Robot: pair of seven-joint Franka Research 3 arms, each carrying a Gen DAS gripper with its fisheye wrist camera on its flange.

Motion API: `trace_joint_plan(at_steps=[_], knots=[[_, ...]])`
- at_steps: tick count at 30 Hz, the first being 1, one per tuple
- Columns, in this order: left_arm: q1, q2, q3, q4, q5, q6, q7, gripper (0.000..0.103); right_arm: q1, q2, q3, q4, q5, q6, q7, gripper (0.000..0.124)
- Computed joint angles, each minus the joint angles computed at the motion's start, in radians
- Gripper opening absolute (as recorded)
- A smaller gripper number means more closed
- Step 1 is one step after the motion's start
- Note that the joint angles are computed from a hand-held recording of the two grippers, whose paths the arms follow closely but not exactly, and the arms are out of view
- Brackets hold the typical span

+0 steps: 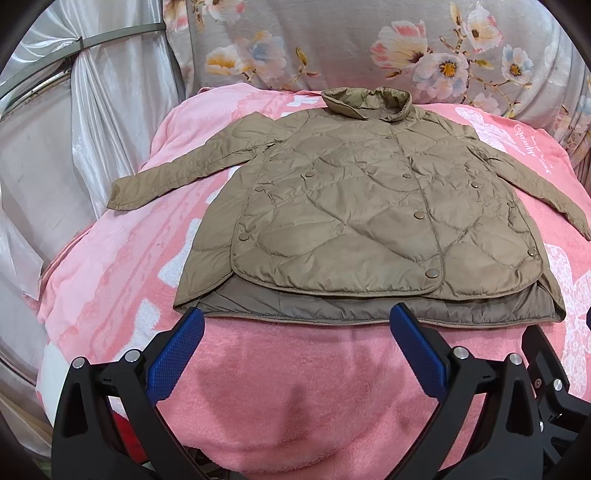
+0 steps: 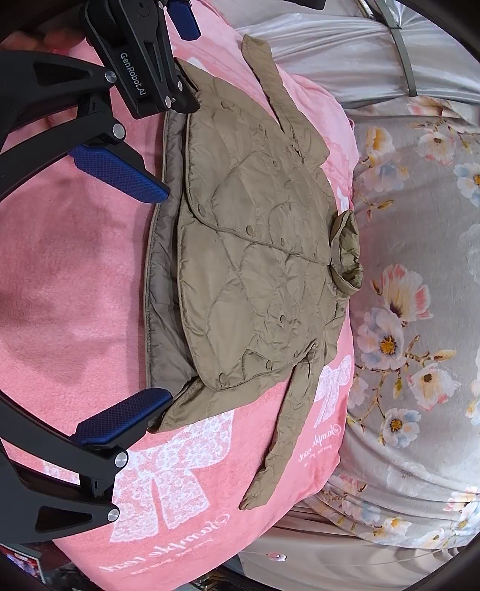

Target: Fold large clothes

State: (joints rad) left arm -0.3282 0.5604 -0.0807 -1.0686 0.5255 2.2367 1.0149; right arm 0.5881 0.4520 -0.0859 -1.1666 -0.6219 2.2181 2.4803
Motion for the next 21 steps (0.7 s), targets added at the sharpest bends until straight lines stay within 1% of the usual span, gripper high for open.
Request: trace_joint_plan(at_steps=[10, 11, 21], knots=[[0.011, -0.02, -0.005, -0.036, 0.003, 0.014, -0.007, 0.098, 0.004, 0.007, -0.003, 0.008, -0.004, -0.001, 0.011, 0.098], [0.001, -0.002, -0.001, -0.002, 0.001, 0.002, 0.001, 0.098, 0.005, 0.006, -0.004, 0.007, -0.006, -0.001, 0.012, 0.098], [0.008, -0.018, 0.0, -0.023, 0.002, 0.01, -0.004, 0.098, 0.009, 0.01, -0.006, 0.017, -0.012, -0.005, 0.013, 0.098]])
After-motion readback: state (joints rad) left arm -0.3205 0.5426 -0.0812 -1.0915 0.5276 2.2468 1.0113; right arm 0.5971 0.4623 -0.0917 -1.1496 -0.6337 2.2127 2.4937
